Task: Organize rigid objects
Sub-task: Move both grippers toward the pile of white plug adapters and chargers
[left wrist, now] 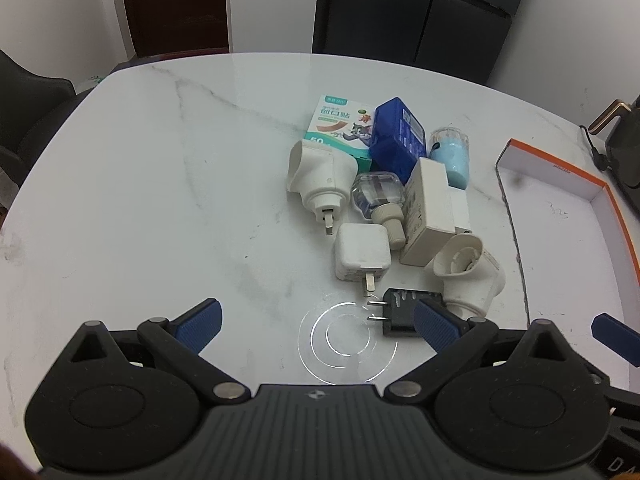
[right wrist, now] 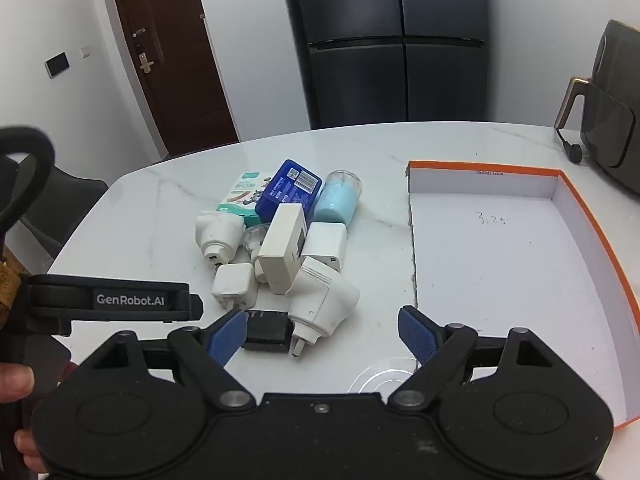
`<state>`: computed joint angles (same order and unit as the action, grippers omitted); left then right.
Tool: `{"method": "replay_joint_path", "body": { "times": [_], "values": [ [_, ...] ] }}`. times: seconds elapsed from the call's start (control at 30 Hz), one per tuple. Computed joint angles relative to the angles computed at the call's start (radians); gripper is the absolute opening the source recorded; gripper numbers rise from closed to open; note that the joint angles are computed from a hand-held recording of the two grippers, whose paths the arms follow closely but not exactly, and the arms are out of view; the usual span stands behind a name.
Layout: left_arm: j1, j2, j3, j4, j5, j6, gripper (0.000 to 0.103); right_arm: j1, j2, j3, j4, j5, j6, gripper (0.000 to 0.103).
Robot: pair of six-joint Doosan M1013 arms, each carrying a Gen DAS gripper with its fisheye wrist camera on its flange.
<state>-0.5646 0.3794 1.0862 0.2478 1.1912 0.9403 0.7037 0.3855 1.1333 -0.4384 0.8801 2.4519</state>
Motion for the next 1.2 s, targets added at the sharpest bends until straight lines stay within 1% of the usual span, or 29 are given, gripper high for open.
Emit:
{"method": "replay_joint_path", "body": {
  "times": [0.2,0.4,0.53,0.67,0.8,0.87,0.9,0.97,1.03,1.2],
  "values": [
    [0.01,0.017,-0.015,-0.027,0.006,0.007,0.103,-0.003,0.021,-0.022,0.006,0.013,0.004,0.098],
    [0.01,0.017,-0.015,-0.024,-0.004,0.01,0.103,-0.007,0.013,0.003,-0.007,-0.007,0.017,0.098],
    [0.011,0.023,-0.026,-0.018,0.01,-0.002,0.103,-0.01,0.006,0.015,0.002,-0.012,0.007,0.098],
    [0.005,0.036,-0.06,0.0,0.005,-0.01,0.103,-0.013,0.005,0.01,0.011,-0.005,0.003,0.098],
    [-0.005,0.052,-0.089,0.046,-0.009,-0.004,0.103,-0.016,0.001,0.007,-0.002,-0.005,-0.004,0.098],
    [-0.007,0.064,-0.097,0.072,0.006,-0.005,0.103,-0.017,-0.003,0.009,-0.011,-0.008,-0.009,0.098],
    [-0.004,0.071,-0.102,0.071,0.018,-0.009,0.103,-0.017,-0.004,0.01,-0.016,-0.008,-0.014,0.098],
    [0.004,0.073,-0.093,0.054,0.008,-0.008,0.103,-0.017,-0.004,0.01,-0.029,0.0,-0.017,0.098],
    [0.008,0.083,-0.096,0.048,0.014,0.001,0.103,-0.018,-0.005,0.012,-0.038,0.003,-0.007,0.098],
    [0.015,0.104,-0.1,0.019,0.002,0.027,0.103,-0.025,0.0,0.011,0.01,0.011,0.003,0.098]
  ]
}}
